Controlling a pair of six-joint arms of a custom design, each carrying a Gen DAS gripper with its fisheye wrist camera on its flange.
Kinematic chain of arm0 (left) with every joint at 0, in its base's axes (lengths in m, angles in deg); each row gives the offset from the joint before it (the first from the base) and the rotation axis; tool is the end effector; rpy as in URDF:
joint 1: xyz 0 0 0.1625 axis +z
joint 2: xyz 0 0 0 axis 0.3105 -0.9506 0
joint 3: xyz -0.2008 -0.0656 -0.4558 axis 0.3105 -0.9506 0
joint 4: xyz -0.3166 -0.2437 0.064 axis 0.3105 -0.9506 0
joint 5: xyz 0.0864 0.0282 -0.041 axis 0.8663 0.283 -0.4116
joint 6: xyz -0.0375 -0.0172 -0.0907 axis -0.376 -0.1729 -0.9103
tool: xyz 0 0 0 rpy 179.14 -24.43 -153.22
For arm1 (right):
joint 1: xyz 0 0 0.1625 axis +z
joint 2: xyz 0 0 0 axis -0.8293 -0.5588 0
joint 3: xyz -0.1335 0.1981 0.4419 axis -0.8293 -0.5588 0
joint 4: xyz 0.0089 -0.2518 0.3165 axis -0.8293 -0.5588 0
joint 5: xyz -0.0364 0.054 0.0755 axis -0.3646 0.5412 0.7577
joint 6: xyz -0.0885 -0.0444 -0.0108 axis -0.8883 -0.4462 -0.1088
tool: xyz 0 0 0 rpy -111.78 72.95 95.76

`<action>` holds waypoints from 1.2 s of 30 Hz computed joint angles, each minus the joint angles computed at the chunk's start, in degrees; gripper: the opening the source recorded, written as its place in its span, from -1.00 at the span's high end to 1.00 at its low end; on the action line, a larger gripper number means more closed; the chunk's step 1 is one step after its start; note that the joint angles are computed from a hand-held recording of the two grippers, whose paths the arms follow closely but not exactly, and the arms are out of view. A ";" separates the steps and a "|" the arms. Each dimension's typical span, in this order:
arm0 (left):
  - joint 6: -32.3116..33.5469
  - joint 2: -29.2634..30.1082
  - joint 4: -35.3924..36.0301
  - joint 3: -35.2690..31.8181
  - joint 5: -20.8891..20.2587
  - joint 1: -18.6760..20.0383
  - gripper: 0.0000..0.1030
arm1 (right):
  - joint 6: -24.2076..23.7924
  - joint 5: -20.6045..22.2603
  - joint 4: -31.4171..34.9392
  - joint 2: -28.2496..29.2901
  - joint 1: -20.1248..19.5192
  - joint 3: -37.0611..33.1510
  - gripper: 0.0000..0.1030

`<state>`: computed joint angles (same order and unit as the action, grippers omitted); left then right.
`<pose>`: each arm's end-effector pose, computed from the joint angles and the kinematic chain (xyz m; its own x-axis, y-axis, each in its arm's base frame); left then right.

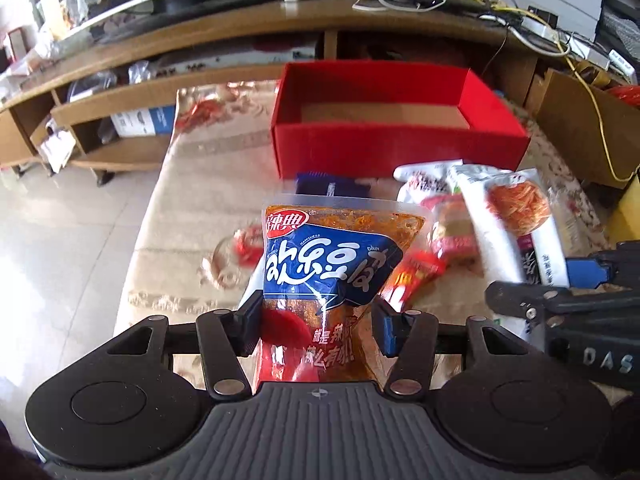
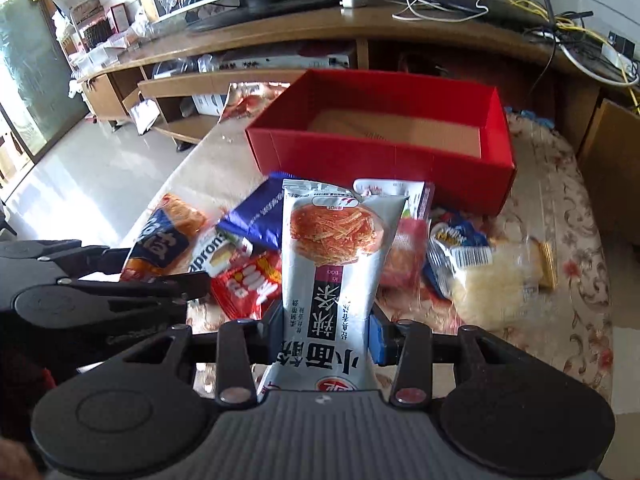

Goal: Organize snacks
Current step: 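Lift both held bags and carry them over the red box, then lower both bags into the red box and open both grippers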

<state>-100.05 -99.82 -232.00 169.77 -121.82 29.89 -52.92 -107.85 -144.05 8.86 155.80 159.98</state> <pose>-0.3136 -0.6700 0.0714 -0.6640 0.0689 -0.7446 0.4842 0.7985 -0.3578 0.2054 -0.6775 0.2540 -0.8061 -0.2588 0.5322 -0.4435 0.8596 -0.2537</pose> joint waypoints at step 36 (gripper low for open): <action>16.57 13.13 -6.56 -26.69 0.30 1.42 -0.12 | 2.48 1.62 -0.92 6.93 -2.63 -19.01 0.17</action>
